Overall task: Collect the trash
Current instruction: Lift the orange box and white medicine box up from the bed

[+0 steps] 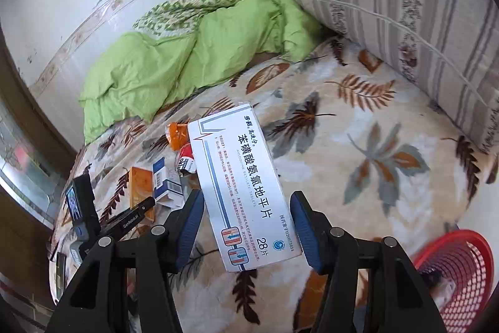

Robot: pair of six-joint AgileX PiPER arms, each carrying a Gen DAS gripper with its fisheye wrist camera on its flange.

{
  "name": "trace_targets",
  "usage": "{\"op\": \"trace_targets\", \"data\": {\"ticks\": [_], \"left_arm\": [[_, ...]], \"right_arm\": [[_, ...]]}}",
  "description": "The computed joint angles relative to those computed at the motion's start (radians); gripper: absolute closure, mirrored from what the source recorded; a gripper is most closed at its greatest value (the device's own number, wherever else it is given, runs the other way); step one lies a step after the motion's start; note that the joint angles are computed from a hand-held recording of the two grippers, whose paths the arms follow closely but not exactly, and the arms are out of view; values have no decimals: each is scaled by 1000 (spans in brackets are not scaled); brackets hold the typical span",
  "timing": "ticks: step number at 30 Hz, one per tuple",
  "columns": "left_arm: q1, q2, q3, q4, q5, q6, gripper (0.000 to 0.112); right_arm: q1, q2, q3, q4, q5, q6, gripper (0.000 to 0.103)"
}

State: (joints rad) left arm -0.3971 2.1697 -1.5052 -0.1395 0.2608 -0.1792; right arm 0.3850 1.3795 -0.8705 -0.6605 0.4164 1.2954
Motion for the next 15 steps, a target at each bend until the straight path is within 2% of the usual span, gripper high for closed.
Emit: {"op": "trace_targets", "data": {"ticks": [3, 7, 15], "left_arm": [[5, -11, 30, -41, -25, 46, 89], [-7, -26, 61, 46, -51, -14, 89], [17, -60, 109, -168, -66, 188, 90]], "right_arm": [[21, -67, 27, 5, 54, 18, 42], [73, -122, 40, -30, 121, 81, 42], [174, -143, 16, -98, 209, 175, 42]]}}
